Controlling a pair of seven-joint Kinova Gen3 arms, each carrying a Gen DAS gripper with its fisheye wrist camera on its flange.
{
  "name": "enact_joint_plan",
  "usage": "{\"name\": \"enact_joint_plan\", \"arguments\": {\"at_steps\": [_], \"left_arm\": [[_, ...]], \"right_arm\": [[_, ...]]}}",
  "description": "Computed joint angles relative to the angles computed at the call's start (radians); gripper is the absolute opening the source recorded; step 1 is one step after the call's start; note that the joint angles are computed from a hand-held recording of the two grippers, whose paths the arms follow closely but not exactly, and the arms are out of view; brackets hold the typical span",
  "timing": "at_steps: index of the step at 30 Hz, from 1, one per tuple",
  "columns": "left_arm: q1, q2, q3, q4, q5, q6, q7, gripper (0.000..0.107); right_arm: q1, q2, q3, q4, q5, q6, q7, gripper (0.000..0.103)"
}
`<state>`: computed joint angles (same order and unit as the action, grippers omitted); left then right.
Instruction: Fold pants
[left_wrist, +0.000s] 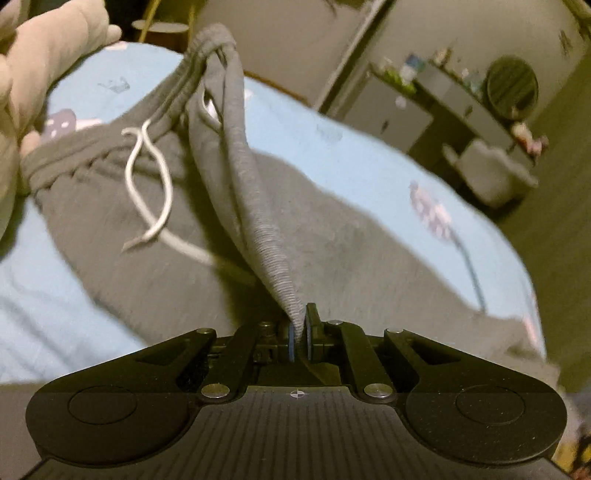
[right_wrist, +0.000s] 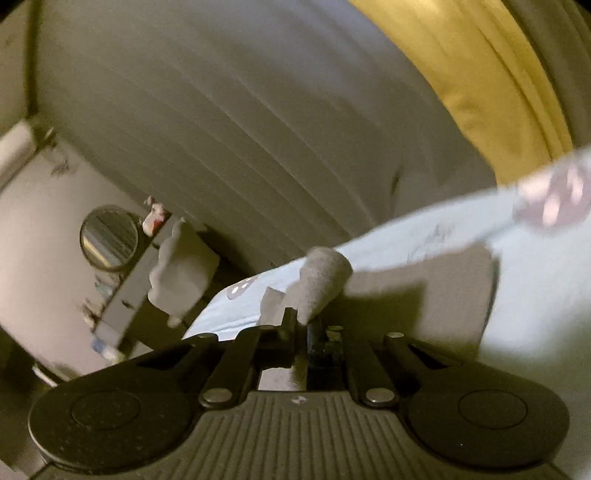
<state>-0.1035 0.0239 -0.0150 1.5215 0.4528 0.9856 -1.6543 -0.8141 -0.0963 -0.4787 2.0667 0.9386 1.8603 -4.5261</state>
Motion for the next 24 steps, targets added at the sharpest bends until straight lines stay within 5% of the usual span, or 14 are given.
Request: {"name": "enact_joint_plan", "arguments": {"at_steps": [5,9,12,17,24], "left_arm": [[-0.023,0.007,-0.016,-0.01,0.021,0.068,-0.06,0.014],[-0.03,-0.004,-0.019,-0.002,-0.002,0.01,-0.024,0.047],[-0.03,-0.018,-0.022,0.007,-0.026,-0.034,-0.03,0.053],[-0.048,0.002,-0.032,-0.009,-0.016,-0.014,0.002,0.056],[-0.054,0.023,-0.023,-0.009,-0.01,-0.072,0.007,0.073]], "right_arm": [[-0.016,-0.014,-0.007,-0.078,-0.052,0.069,0.2,0.004],[-0.068,-0.122,0.075,-0.043,-0.09,-0.085,0.259,0.012],[-0.064,-0.197,0.096,-0.001,-0.108,-0.207,0.232,0.052],[0.102,-0.248,0.012,0.046,-0.157,-0.358,0.185,0.053],[0.148,-0.351,0.001,0.201,-0.11,-0.613,0.003,0.053]]}}
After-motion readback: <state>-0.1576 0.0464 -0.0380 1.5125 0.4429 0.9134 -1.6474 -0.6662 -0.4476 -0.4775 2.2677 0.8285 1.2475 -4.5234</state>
